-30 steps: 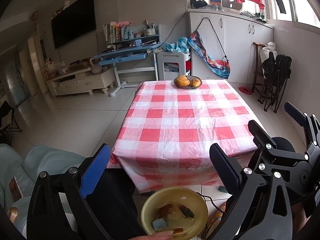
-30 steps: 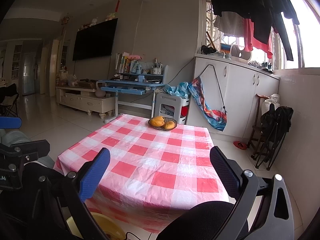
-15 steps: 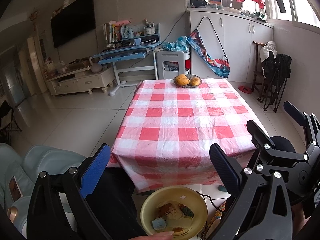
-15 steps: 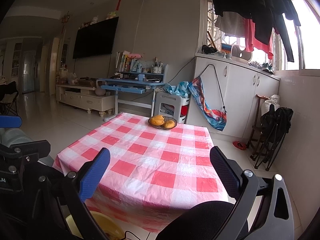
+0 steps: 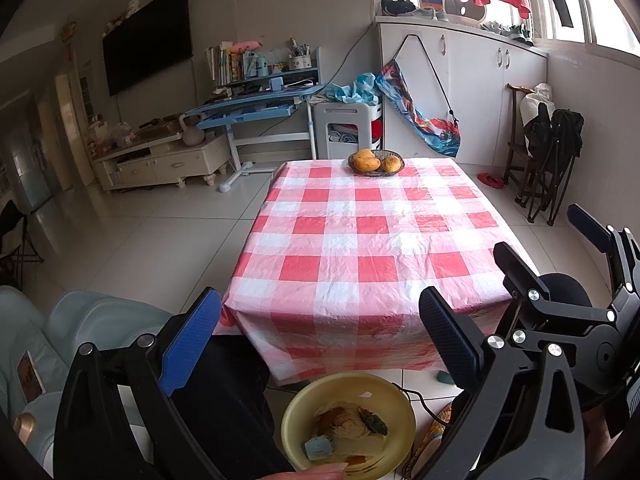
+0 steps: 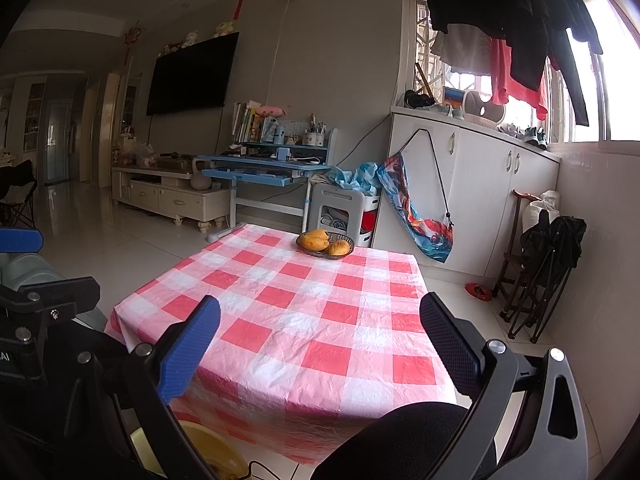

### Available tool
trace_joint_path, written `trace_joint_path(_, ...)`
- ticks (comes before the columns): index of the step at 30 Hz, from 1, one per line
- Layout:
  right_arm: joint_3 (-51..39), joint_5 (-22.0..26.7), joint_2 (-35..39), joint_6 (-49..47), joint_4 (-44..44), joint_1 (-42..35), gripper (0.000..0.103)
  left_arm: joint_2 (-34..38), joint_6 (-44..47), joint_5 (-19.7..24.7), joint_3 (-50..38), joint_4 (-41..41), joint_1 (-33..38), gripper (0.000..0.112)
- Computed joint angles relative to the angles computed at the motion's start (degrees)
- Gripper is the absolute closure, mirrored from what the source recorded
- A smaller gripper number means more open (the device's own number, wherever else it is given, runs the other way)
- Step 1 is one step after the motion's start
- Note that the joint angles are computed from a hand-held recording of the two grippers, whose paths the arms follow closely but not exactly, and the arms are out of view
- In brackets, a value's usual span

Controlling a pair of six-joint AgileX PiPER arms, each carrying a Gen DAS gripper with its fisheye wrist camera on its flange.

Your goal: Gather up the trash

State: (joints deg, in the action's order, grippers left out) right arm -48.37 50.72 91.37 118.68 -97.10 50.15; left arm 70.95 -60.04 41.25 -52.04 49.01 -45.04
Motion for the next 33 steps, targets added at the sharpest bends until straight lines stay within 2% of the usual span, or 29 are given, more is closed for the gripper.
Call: trace_joint_path(33,-1.1,0.2,0.6,-0.8,0.7,0.4,0.008,0.0,0.7,-0.4,-0.1,-0.7,0.6,0.016)
